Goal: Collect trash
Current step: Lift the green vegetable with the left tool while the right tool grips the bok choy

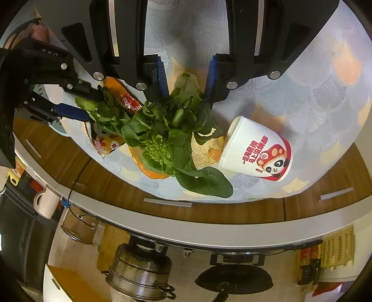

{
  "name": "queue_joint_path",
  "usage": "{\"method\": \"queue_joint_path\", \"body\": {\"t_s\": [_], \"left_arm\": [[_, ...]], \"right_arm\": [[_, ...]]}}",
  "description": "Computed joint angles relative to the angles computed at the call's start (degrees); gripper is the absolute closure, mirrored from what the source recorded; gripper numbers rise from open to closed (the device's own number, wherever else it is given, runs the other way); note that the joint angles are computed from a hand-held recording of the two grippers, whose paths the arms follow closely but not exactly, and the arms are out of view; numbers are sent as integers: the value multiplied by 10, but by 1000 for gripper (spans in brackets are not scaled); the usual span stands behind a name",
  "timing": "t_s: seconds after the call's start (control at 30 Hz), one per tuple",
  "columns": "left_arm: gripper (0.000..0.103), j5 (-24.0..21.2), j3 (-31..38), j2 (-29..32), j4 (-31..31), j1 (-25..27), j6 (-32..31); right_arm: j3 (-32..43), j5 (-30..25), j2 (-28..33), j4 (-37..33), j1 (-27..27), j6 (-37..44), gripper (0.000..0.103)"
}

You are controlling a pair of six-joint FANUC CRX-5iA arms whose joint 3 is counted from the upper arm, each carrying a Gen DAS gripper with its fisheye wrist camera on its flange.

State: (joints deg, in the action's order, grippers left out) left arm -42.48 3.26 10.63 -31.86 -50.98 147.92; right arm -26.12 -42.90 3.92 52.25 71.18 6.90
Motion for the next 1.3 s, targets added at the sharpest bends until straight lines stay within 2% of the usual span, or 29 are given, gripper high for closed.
{"method": "queue_joint_path", "body": {"t_s": [0.1, 0.17, 0.27, 0.37, 0.6, 0.7, 0.87, 0.93, 1.0, 1.03, 1.07, 1.1, 1.13, 1.17, 1.3], "left_arm": [[77, -13, 6, 0, -16, -8, 15], [77, -23, 8, -5, -42, -21, 44], [77, 5, -15, -21, -26, -17, 46], [78, 8, -24, -32, -28, -27, 55], [78, 7, -34, -63, -56, -57, 87], [78, -10, -25, -66, -75, -74, 93], [78, -16, -14, -63, -83, -89, 90], [78, -33, -1, -53, -94, -101, 88], [78, -31, 0, -50, -89, -102, 77], [78, -27, 1, -49, -84, -102, 73], [78, -26, 0, -49, -82, -101, 71], [78, -27, 2, -48, -82, -103, 69], [78, -27, 2, -48, -82, -103, 68], [78, -28, 3, -49, -81, -105, 66], [78, -22, 1, -53, -80, -104, 70]], "right_arm": [[-15, 7, -14, 14, 1, -35, 85], [-31, 13, -29, 31, 4, -69, 85], [-55, -6, -56, 69, 23, -126, 86], [-70, -16, -76, 88, 36, -161, 86], [-123, 64, -143, 107, 31, -248, 86], [-127, 49, -151, 92, 56, -251, 86], [-108, -34, -132, 24, 120, -224, 85], [-113, -26, -130, 9, 124, -227, 85], [-117, -20, -124, 8, 127, -233, 84], [-115, -21, -120, 3, 129, -230, 83], [-113, -21, -118, 0, 129, -228, 71], [-111, -15, -117, -5, 125, -220, 40], [-111, -12, -116, -8, 123, -219, 28], [-111, -17, -113, -2, 121, -228, 25], [-106, -24, -98, 13, 118, -217, 27]]}}
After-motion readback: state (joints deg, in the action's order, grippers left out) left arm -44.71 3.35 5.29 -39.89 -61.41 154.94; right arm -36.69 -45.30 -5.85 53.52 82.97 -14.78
